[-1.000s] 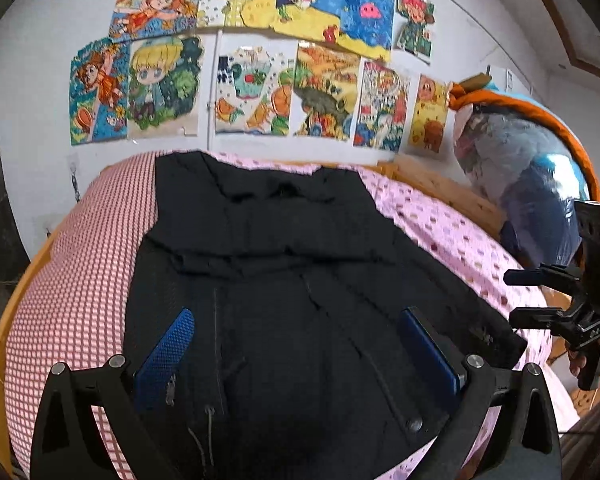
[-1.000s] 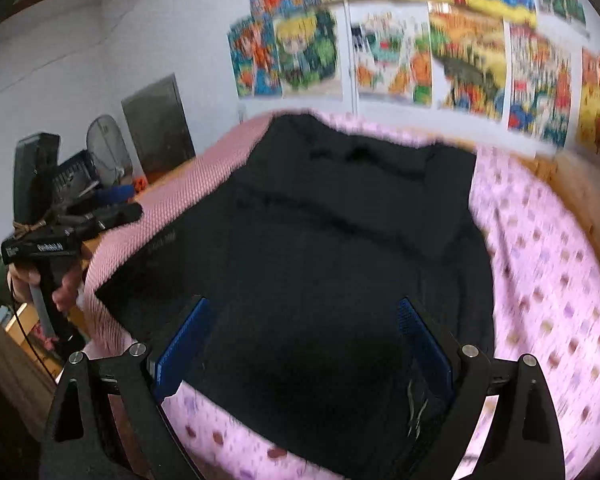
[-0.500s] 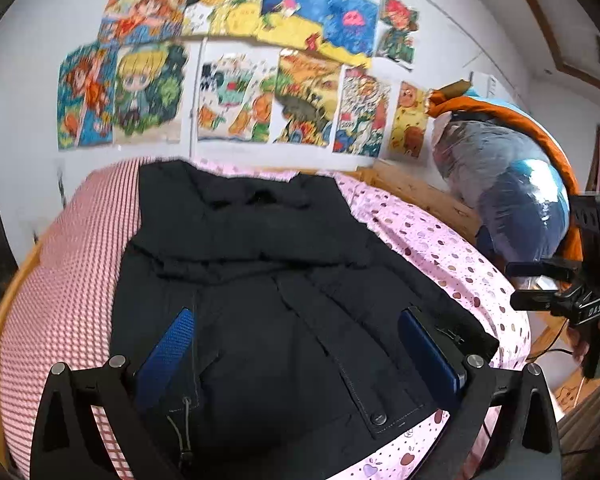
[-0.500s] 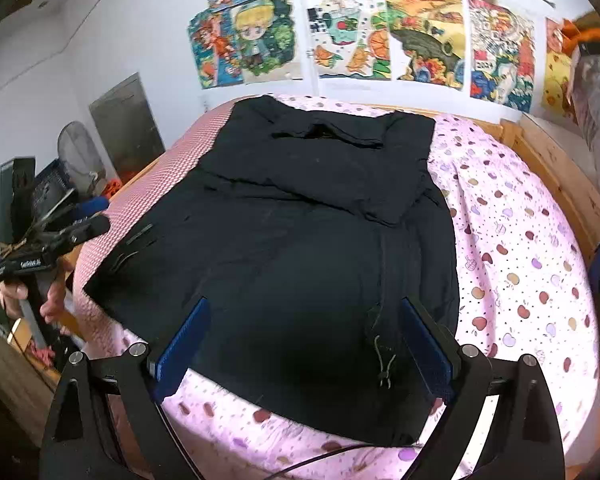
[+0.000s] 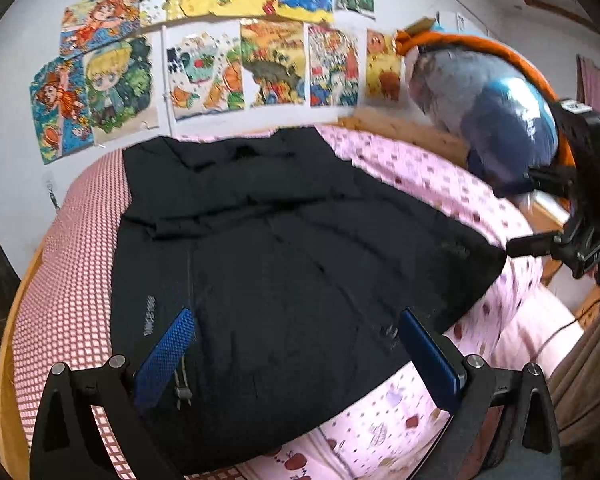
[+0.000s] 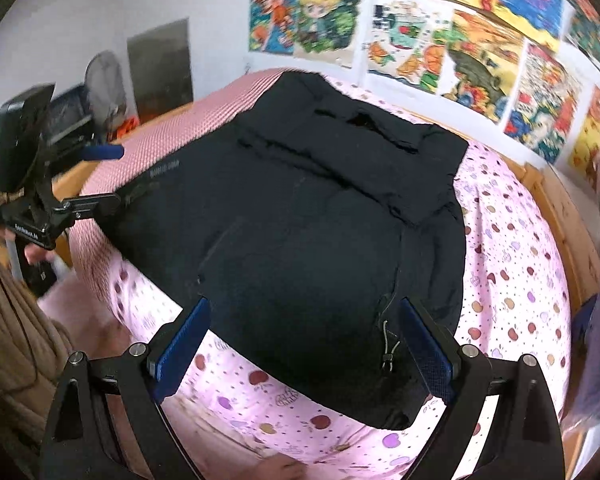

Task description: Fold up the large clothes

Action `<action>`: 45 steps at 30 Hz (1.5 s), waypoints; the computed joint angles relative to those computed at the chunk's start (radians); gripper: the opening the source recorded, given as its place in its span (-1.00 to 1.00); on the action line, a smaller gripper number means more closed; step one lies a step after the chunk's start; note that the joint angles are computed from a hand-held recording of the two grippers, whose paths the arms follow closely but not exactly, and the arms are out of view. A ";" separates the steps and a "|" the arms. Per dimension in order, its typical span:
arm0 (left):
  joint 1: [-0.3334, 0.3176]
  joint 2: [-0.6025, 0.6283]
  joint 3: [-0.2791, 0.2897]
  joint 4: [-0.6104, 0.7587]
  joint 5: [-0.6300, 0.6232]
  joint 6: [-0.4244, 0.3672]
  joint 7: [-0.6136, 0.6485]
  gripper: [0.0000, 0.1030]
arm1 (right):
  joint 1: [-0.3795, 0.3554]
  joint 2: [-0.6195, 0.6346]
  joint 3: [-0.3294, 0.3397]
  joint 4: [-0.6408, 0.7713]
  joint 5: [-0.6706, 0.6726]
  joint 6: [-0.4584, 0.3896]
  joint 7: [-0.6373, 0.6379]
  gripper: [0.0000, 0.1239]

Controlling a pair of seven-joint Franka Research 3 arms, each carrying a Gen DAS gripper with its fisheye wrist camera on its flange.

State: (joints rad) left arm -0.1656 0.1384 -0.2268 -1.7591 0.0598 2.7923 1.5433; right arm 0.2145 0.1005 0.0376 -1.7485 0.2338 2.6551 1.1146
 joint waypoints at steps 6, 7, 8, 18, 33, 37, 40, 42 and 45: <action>0.014 0.015 -0.016 -0.047 -0.069 0.002 0.046 1.00 | 0.011 0.034 -0.004 -0.003 -0.060 -0.005 0.016 0.48; 0.012 0.014 -0.017 -0.060 -0.067 0.009 0.050 1.00 | 0.010 0.039 -0.003 -0.003 -0.056 -0.006 0.014 0.48; 0.008 0.014 -0.016 -0.073 -0.056 0.016 0.051 1.00 | 0.010 0.044 -0.004 -0.009 -0.054 0.002 0.014 0.48; -0.064 -0.017 0.059 -0.173 0.390 0.076 -0.201 1.00 | 0.023 0.087 -0.006 -0.058 -0.074 -0.021 0.056 0.48; -0.068 0.002 0.085 -0.176 0.684 0.086 -0.533 0.99 | 0.079 0.091 -0.055 -0.112 -0.397 0.074 0.285 0.48; -0.090 0.014 0.107 -0.161 0.816 0.074 -0.660 1.00 | 0.101 0.117 -0.086 -0.104 -0.482 0.132 0.391 0.48; -0.110 0.025 0.123 -0.148 0.964 0.054 -0.788 1.00 | 0.128 0.127 -0.122 -0.116 -0.571 0.184 0.495 0.49; -0.114 0.026 0.126 -0.144 1.049 0.047 -0.870 1.00 | 0.142 0.133 -0.147 -0.125 -0.625 0.233 0.558 0.49; -0.116 0.026 0.127 -0.136 1.170 0.039 -1.003 1.00 | 0.135 0.135 -0.154 -0.140 -0.618 0.302 0.600 0.49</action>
